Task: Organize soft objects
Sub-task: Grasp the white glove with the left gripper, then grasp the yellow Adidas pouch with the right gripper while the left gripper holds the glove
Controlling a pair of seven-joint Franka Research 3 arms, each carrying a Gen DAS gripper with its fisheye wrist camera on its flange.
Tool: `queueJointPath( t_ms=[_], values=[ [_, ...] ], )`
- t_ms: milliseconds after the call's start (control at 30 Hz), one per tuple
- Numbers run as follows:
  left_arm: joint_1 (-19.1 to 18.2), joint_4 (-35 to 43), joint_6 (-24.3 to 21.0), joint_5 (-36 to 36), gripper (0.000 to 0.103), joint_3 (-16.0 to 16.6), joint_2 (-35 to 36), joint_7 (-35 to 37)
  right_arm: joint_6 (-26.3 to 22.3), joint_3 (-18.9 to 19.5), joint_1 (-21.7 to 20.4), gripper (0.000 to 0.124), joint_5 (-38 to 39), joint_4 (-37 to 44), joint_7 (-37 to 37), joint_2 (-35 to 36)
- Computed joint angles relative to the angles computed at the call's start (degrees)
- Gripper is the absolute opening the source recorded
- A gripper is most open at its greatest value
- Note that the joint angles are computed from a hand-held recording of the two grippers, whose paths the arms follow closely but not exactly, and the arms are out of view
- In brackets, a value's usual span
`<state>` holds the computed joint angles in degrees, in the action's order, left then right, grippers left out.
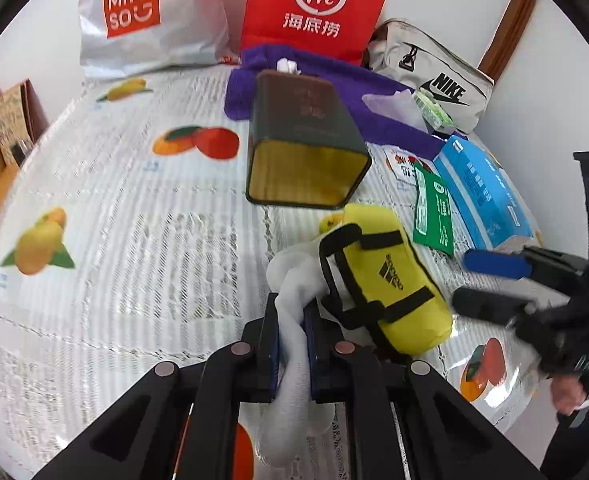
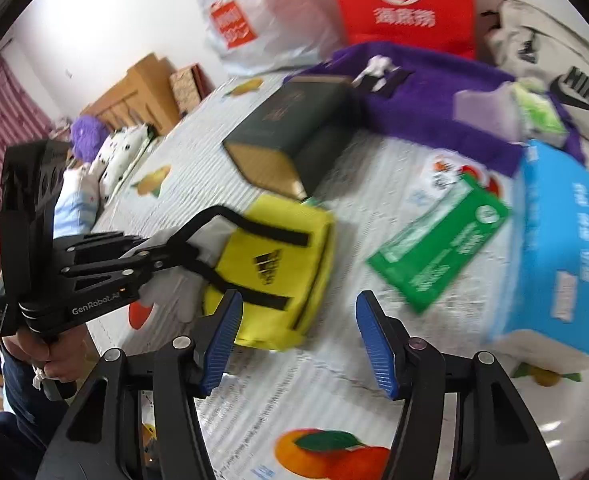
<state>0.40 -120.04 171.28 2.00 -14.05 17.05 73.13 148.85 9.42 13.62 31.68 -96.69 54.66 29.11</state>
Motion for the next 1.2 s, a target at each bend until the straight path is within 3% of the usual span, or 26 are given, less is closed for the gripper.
queueJointPath(
  t_ms=[133, 233, 367, 400, 467, 500, 633, 833, 967, 1067, 1200],
  values=[
    [3.54, -0.16, 0.61, -3.99, 0.011, -3.73, 0.96, 3.69, -1.3, -0.34, 0.85, 0.063, -0.88, 1.87, 2.23, 1.91],
    [8.05, -0.35, 1.43, -9.07, 0.011, -8.61, 1.96, 8.7, -1.34, -0.97, 1.67, 0.078, -1.94, 3.61, 4.92, 3.36],
    [10.83, -0.59, 2.24, -12.92, 0.011, -11.81, 2.45, 12.77, -2.65, -0.01, 1.05, 0.078, -1.52, 6.36, 6.34, 5.61],
    [10.99, -0.61, 2.32, -13.37, 0.011, -12.0, 2.51, 13.31, -2.84, 0.62, 0.6, 0.074, -0.8, 6.73, 5.8, 5.97],
    [11.27, -0.6, 2.35, -14.28, 0.011, -12.29, 2.56, 14.09, -1.98, 0.9, 0.59, 0.049, -0.69, 6.57, 4.48, 5.92],
    [11.26, -0.52, 2.25, -14.61, 0.011, -12.25, 2.58, 14.28, -1.09, 0.53, 0.95, 0.031, -1.32, 6.1, 4.12, 5.59],
    [9.93, -0.25, 1.8, -14.61, 0.011, -10.61, 2.35, 14.0, -0.61, 2.79, -1.94, 0.013, 2.56, 4.53, -0.7, 3.91],
    [4.53, -0.24, 1.38, -10.15, 0.011, -4.85, 1.32, 9.26, 3.42, 0.76, -1.68, 0.011, 3.22, -0.28, -2.52, -0.26],
    [2.78, -0.59, 1.07, -7.72, 0.011, -2.71, 0.57, 6.31, 5.4, -1.01, -1.65, 0.008, 2.18, -3.17, -0.91, -2.55],
    [3.38, -0.94, 1.54, -7.75, 0.011, -3.41, 0.05, 6.16, 5.26, -1.02, -2.32, 0.008, 2.15, -4.1, -0.96, -3.16],
    [-0.37, 0.46, -0.98, -3.06, 0.011, 0.62, 0.56, 1.99, 3.2, -1.74, -2.24, 0.014, 0.68, -3.14, 1.13, -1.71]
  ],
)
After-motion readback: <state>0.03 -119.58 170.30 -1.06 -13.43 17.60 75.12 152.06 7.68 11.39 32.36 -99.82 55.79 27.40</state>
